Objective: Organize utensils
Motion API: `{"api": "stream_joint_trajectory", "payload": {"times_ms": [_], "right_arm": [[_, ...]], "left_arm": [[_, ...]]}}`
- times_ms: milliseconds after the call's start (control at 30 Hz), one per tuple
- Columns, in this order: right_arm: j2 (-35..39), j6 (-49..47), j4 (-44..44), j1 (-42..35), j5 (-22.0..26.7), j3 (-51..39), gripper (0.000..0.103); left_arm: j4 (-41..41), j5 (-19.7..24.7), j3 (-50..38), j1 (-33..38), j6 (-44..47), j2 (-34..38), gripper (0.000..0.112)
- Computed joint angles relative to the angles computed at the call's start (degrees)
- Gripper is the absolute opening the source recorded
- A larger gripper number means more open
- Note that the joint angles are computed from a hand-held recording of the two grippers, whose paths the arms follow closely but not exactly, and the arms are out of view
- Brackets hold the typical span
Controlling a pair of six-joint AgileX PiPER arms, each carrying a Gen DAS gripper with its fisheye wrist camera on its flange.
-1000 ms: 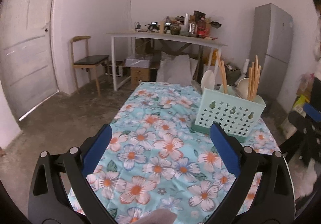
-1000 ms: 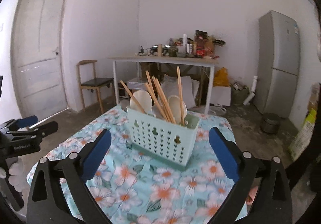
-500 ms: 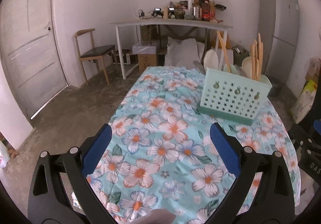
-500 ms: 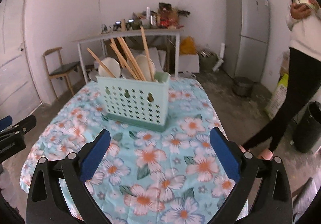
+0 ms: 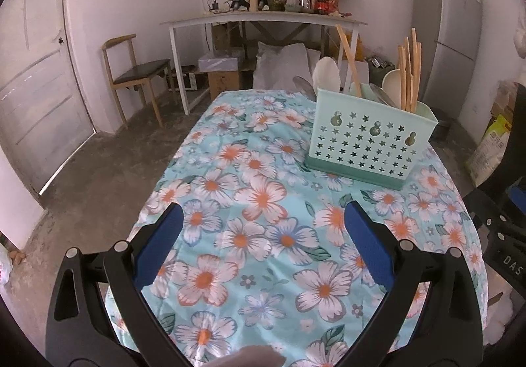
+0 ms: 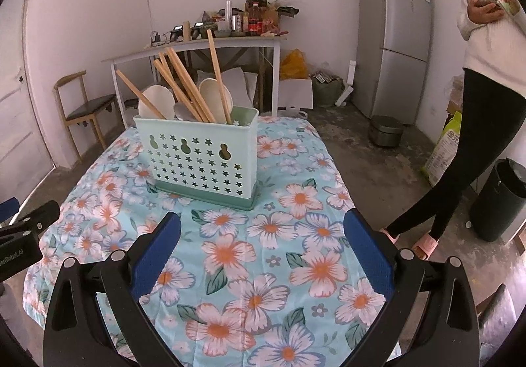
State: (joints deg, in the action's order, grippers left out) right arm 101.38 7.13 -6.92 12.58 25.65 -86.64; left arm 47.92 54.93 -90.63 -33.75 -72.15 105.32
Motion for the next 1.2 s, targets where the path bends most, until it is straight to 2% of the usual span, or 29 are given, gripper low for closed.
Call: {"api": "stream_joint_trajectory", "payload": {"times_ms": [600,1200], "right_arm": [[2.53,5.97,-4.85,-0.04,2.69,-2.66,0.096],[2.88,6.24,-5.32,0.11,3.26,-2.99,0.096]], "left_arm": [[-1.55,0.95,-4.52,0.30,2.06,3.02,0.095],[-1.41,0.92,-2.72,1.05,0.70,2.18,0.095]]}}
